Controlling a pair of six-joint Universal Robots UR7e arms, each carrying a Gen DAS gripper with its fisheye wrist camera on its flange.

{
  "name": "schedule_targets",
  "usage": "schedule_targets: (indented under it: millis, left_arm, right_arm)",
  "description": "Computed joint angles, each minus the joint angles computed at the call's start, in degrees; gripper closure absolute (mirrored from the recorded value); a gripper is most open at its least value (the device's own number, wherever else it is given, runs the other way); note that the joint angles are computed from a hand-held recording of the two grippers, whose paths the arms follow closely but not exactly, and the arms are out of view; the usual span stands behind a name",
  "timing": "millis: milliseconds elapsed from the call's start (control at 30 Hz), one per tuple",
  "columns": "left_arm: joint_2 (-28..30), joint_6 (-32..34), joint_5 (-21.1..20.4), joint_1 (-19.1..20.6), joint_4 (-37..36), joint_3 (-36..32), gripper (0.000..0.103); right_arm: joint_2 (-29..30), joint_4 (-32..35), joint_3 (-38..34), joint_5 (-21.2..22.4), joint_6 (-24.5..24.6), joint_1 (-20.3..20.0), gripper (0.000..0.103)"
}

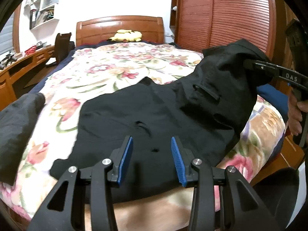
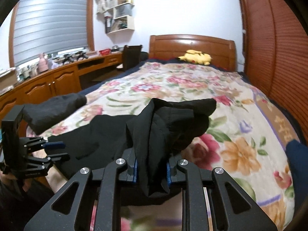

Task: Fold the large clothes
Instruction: 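Grasp the coat end with the right gripper and fold it onto the bundle, then open the right gripper and release the folded coat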

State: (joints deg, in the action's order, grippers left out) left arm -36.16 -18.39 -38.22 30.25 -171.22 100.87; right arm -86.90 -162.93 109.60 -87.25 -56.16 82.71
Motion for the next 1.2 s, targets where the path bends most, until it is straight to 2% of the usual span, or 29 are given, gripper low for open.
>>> schedule_targets:
  millis: [367, 567, 767, 867, 900, 933, 1000, 1033, 1200]
  left_arm:
    - [-7.98, -2.43, 4.27, -1.36, -4.55, 10.94, 0.063]
    - [-11.72, -4.83, 6.73, -1.76, -5.84, 15.78, 0.063]
    - [-14.01, -5.9, 7.54, -1.61, -7.25, 18.45, 0.063]
    - [-14.38, -6.1, 7.8, -1.62, -7.75, 18.9, 0.063]
    - [-14.49, -5.98, 7.81, -1.59, -7.91, 19.04, 0.063]
    - [-14.43, -5.85, 7.78, -1.56, -8.06, 19.0, 0.063]
    - [-14.54, -5.69, 7.77, -1.58, -8.02, 19.12, 0.063]
    - [-14.5, -5.56, 7.78, -1.57, -7.92, 19.08, 0.063]
    - [-14.37, -5.08, 8.1, -1.74, -8.81, 19.12, 0.063]
  right_arm:
    - [5.67, -2.66, 0.58, -5.75, -2.34, 9.39, 0.086]
    - [9.27, -3.02, 2.0, -6.56, -2.48, 13.39, 0.087]
    - [13.23, 4.17, 1.87, -8.03, 0.92, 15.0, 0.085]
    - [14.34, 5.6, 1.54, -9.72, 3.12, 15.33, 0.077]
    - [14.31, 6.42, 1.12, -9.39, 3.66, 15.26, 0.07]
    - [13.87, 7.25, 0.73, -7.95, 4.13, 14.91, 0.055]
    - [12.39, 8.45, 0.18, -4.89, 4.86, 14.11, 0.033]
    - [11.58, 7.89, 0.04, -4.16, 5.24, 13.98, 0.028]
    - [9.5, 4.9, -0.76, -4.92, 4.46, 13.42, 0.027]
